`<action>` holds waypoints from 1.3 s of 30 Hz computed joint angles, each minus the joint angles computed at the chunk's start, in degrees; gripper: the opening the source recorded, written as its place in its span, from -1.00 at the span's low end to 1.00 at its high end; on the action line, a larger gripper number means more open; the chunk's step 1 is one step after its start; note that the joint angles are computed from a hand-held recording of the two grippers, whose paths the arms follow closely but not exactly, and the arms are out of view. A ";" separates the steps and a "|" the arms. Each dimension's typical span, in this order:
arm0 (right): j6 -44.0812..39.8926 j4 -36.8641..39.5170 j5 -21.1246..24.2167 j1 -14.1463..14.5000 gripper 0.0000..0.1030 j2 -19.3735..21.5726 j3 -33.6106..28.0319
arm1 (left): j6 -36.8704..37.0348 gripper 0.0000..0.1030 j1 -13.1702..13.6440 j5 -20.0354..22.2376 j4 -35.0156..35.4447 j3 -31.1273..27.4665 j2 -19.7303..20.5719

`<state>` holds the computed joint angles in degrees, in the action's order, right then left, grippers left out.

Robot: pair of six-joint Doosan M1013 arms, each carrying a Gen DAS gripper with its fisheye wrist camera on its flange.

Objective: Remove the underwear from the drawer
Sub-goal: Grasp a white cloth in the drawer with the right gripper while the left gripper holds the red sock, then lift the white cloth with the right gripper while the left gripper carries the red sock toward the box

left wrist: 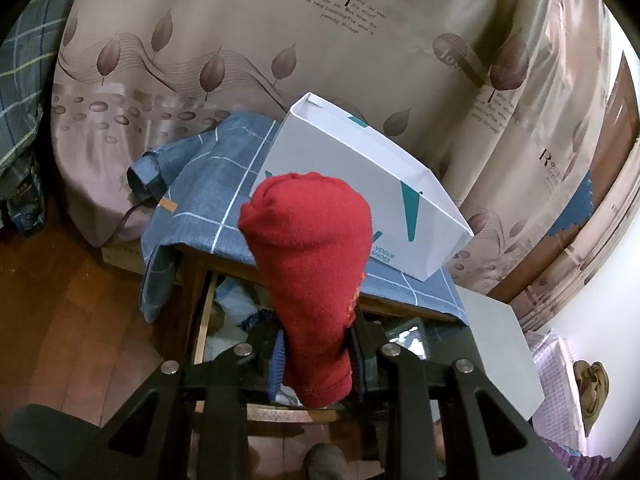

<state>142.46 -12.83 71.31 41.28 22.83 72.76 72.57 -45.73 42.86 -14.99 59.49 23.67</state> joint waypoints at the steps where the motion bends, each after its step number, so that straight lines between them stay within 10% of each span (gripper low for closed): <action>1: 0.49 -0.04 -1.10 -0.09 -1.00 -0.55 0.64 | 0.00 -0.48 0.00 0.00 0.00 0.00 0.00; 14: 4.56 6.89 -15.20 -2.29 -0.83 -5.85 7.88 | 1.70 -0.48 0.18 0.00 -1.34 0.03 0.12; 18: 0.66 12.29 -16.88 -2.85 0.32 -6.10 7.02 | 1.82 -0.48 0.29 -0.03 -1.57 0.05 0.17; 32: -9.19 18.70 -7.01 -2.98 0.29 1.17 -2.01 | 2.01 -0.47 0.26 0.44 -1.43 -0.21 0.54; 35: -8.92 16.99 -2.81 -3.01 0.09 2.66 -3.51 | 2.57 -0.47 0.25 0.67 -1.59 -0.22 0.61; 39: -9.81 16.28 -0.39 -3.37 -0.67 2.83 -2.72 | 2.85 -0.47 0.33 0.93 -1.75 -0.31 0.69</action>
